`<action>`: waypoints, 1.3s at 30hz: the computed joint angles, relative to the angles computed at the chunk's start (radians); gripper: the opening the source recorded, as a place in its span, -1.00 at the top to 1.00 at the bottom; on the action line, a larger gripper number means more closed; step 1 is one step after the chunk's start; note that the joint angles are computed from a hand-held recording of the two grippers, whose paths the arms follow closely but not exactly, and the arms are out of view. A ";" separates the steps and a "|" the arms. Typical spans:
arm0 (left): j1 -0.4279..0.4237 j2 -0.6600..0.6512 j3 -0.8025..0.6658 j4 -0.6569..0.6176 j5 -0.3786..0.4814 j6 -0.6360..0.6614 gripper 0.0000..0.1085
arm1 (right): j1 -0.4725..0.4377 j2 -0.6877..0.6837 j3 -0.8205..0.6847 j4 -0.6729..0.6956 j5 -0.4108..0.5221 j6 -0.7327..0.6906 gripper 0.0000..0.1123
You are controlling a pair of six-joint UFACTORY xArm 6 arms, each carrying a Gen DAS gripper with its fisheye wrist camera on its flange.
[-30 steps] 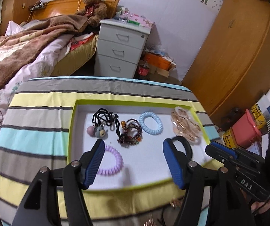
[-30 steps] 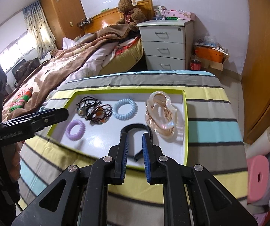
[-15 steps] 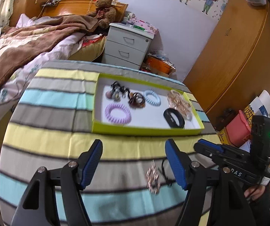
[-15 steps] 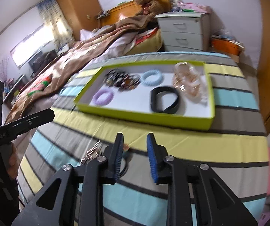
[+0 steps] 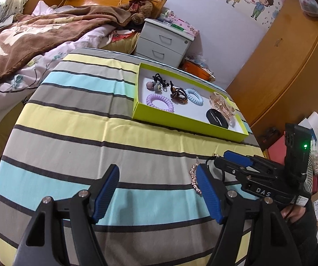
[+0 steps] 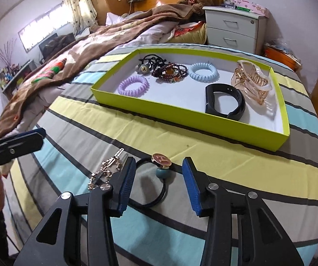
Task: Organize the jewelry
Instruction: 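Grasp the black teal-bead hair tie with the right gripper while the left gripper approaches the pendant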
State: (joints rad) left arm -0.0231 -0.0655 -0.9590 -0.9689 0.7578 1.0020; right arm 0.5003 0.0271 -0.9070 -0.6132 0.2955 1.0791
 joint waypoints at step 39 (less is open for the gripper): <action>-0.216 -0.066 0.121 0.183 -0.201 -0.006 -0.40 | -0.025 -0.264 0.179 -0.365 0.042 0.374 0.73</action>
State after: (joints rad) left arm -0.2391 -0.1311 -0.8383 -0.7858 0.5566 0.9957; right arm 0.4757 -0.2369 -0.7278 -0.9779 0.3378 1.4526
